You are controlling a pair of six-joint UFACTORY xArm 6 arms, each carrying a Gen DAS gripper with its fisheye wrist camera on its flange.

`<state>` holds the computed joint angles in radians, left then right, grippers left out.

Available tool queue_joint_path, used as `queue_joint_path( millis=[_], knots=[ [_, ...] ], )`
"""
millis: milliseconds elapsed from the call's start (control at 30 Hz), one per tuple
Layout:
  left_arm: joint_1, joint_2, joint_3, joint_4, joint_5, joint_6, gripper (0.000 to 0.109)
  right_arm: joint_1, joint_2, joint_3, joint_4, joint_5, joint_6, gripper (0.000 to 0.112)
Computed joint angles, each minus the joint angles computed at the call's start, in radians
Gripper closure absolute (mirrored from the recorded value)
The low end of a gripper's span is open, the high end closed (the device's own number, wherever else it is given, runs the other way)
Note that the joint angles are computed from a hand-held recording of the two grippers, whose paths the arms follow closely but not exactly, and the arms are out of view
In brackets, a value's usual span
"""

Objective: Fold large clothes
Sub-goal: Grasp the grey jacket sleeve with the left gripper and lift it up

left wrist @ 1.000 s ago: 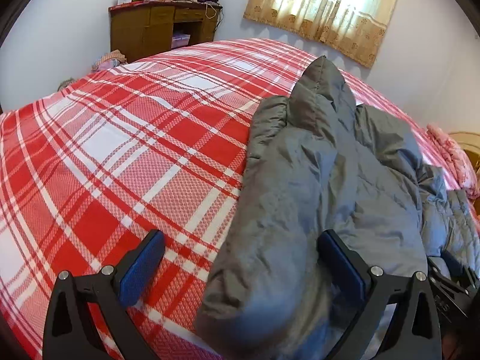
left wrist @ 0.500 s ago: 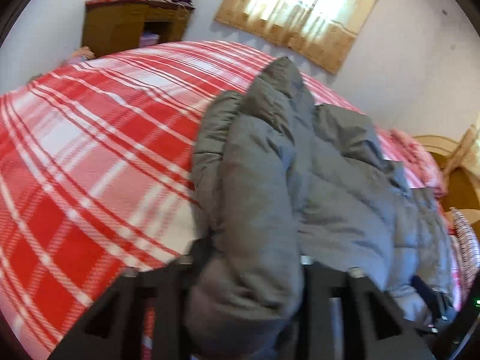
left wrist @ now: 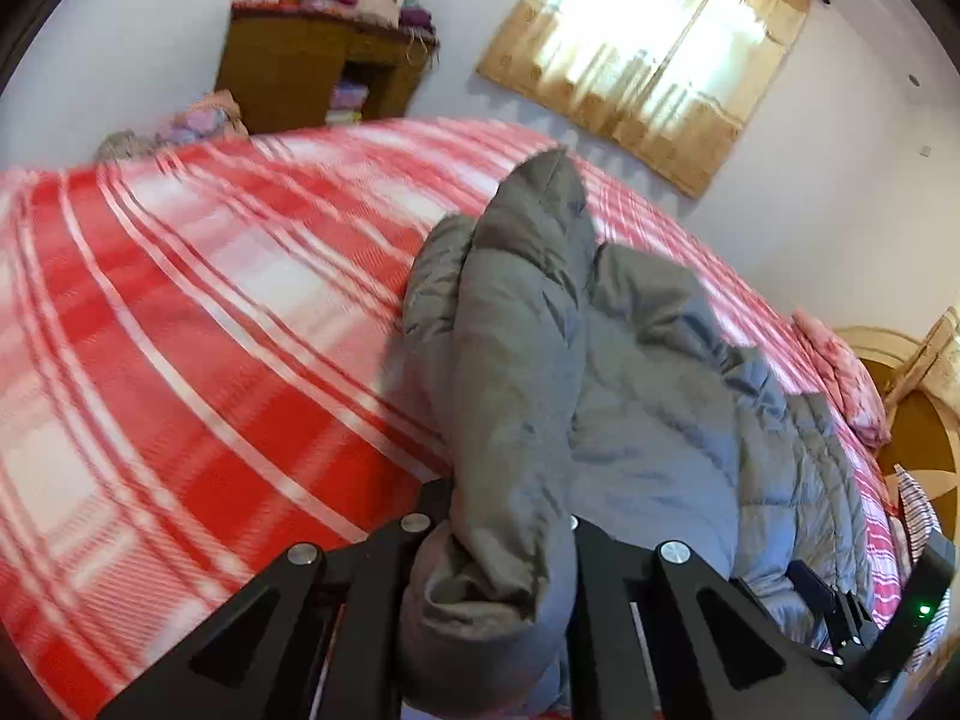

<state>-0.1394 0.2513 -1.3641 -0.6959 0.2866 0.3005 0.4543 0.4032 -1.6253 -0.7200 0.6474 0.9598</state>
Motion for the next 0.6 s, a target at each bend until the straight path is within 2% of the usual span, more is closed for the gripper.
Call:
queue_joint_path(
  millis=[167,267,333,467,500,600],
  knots=[
    [-0.045,-0.085,0.014,0.118,-0.076,-0.033,0.101,-0.076,-0.255,0.253,-0.142,-0.091,0.207,0.027],
    [-0.108,-0.108,-0.021,0.194,-0.107,-0.037,0.101,-0.169,-0.435,0.421,-0.181,-0.070,0.284,0.027],
    [-0.172,-0.107,-0.054,0.297,-0.120,-0.061,0.101,-0.236,-0.518,0.510,-0.186,-0.049,0.310,0.027],
    [-0.295,-0.026,-0.188,0.552,-0.072,-0.171,0.101,-0.404,-0.637,0.675,-0.089,-0.041,0.257,0.027],
    [-0.340,0.013,-0.235,0.643,-0.053,-0.204,0.101,-0.430,-0.665,0.714,-0.086,-0.042,0.266,0.027],
    [-0.420,0.111,-0.344,0.815,0.003,-0.235,0.101,-0.520,-0.773,0.848,-0.071,-0.070,0.299,0.027]
  ],
)
